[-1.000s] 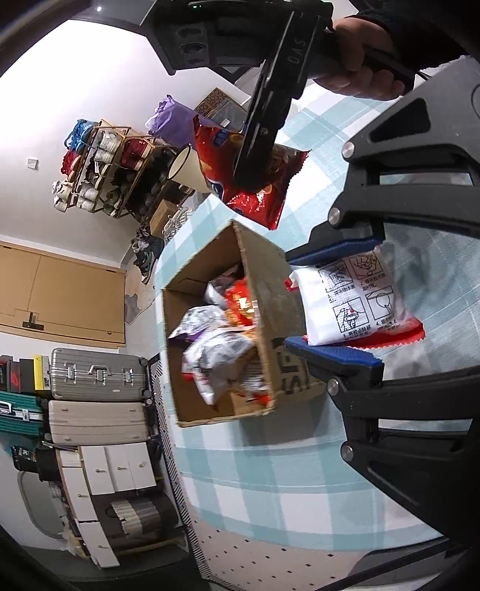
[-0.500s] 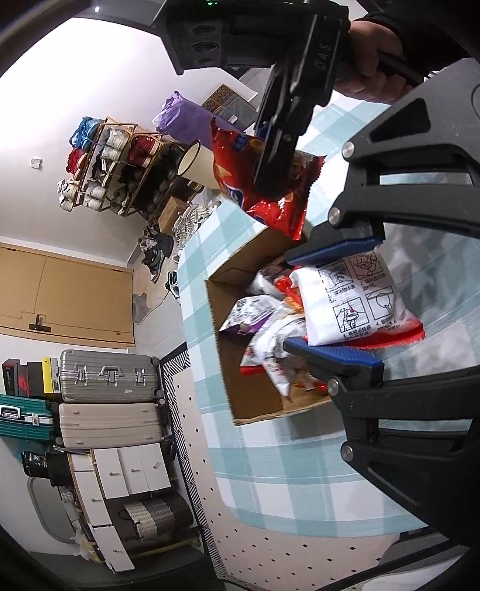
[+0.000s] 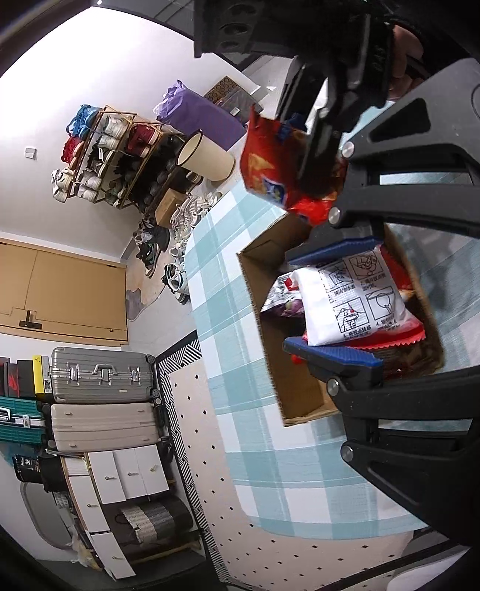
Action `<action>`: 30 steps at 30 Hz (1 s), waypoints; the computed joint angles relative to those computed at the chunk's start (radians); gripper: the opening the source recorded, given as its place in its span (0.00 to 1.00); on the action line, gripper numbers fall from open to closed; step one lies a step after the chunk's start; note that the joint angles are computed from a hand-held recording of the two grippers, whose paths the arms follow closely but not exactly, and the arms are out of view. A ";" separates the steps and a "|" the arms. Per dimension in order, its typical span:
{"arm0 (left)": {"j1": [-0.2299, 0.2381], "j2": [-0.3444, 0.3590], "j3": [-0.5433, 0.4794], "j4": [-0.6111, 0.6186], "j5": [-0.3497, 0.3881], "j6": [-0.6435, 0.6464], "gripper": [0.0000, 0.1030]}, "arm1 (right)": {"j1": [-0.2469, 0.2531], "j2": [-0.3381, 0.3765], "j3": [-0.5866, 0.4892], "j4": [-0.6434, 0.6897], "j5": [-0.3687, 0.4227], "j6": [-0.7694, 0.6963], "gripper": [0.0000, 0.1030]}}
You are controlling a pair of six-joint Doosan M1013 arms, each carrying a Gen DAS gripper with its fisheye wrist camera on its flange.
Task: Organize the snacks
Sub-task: 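Lift and carry the white pack and red chip bag over the SF box, then open both tools to drop the two packs into the box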
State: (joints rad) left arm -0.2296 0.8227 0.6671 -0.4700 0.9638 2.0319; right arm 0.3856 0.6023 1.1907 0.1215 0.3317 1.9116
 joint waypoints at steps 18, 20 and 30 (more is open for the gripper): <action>-0.016 0.164 -0.283 0.084 0.119 -0.076 0.38 | -0.005 0.049 -0.053 0.015 0.040 -0.076 0.42; -0.015 0.181 -0.316 0.081 0.150 -0.073 0.40 | -0.004 0.052 -0.052 0.022 0.041 -0.086 0.43; -0.003 0.104 -0.180 0.091 0.043 -0.084 0.64 | 0.008 0.036 -0.020 -0.101 -0.001 -0.017 0.75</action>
State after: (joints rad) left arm -0.2328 0.9267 0.4868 -0.3788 1.0066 1.9481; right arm 0.3932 0.6382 1.1705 0.0201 0.3310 1.8945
